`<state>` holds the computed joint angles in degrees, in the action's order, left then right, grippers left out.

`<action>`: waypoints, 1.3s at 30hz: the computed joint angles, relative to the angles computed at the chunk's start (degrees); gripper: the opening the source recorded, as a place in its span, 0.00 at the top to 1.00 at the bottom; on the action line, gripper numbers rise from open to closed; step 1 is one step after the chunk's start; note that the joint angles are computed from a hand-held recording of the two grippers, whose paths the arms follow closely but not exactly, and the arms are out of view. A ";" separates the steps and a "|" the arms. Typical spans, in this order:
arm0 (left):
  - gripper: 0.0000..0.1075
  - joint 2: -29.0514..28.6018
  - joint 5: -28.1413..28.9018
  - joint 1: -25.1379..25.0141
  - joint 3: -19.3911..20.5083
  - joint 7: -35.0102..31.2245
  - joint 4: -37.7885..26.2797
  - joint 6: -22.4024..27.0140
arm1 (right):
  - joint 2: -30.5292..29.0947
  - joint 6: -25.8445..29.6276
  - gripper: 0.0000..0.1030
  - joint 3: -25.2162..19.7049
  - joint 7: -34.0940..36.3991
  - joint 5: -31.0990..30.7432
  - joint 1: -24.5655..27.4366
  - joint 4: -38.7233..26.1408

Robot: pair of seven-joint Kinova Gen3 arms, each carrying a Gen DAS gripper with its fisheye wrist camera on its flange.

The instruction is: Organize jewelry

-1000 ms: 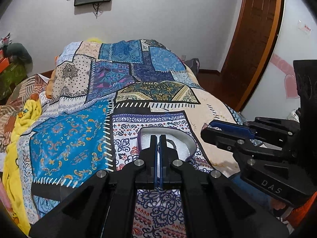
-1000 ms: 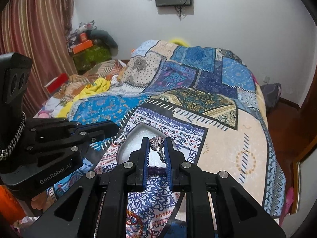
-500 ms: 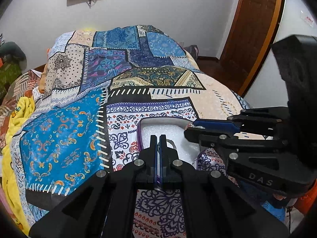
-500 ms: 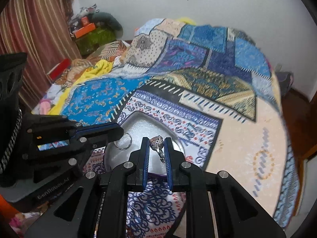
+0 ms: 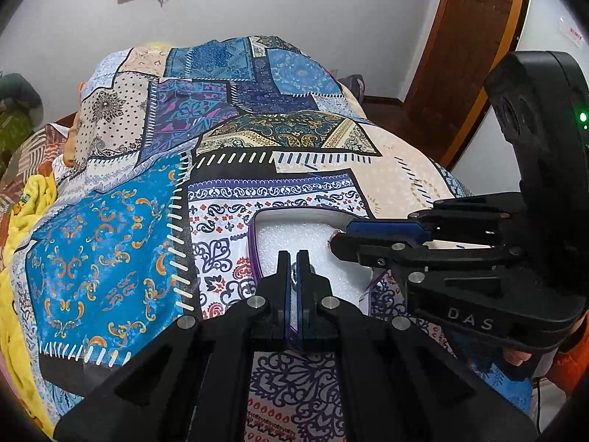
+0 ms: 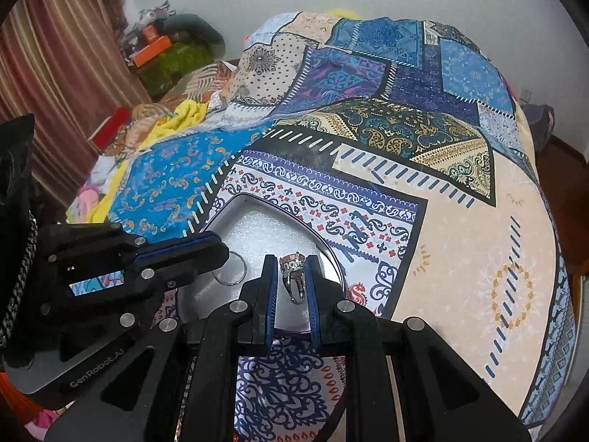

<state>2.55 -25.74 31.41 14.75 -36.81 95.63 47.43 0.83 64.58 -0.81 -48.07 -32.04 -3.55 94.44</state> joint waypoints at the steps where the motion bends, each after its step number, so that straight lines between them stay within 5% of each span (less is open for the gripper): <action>1: 0.99 -0.13 0.25 -0.07 -0.03 -0.24 0.02 -0.05 | -0.08 -0.28 0.87 -0.19 -0.34 0.66 -0.23 -0.11; 14: 0.94 -3.48 -1.02 -0.79 1.85 2.10 -0.40 3.44 | -4.59 -0.15 0.86 2.03 0.39 -0.94 0.23 0.32; 19: 0.68 -4.07 -6.06 0.58 4.67 5.96 -1.44 8.23 | -6.72 0.75 0.72 3.63 0.14 -2.16 0.83 0.50; 25: 0.59 -5.67 -7.65 1.94 6.67 8.74 -1.60 11.82 | -9.86 1.03 0.66 5.37 0.00 -1.60 0.80 2.11; 39: 0.56 -6.96 -5.85 5.16 10.83 11.25 -0.97 19.12 | -20.75 -2.14 0.66 6.56 -1.93 7.00 -2.59 10.34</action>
<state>-4.41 -31.59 36.56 25.58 -25.57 94.66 66.54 -19.93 62.44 5.75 -50.00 -25.03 -6.14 104.78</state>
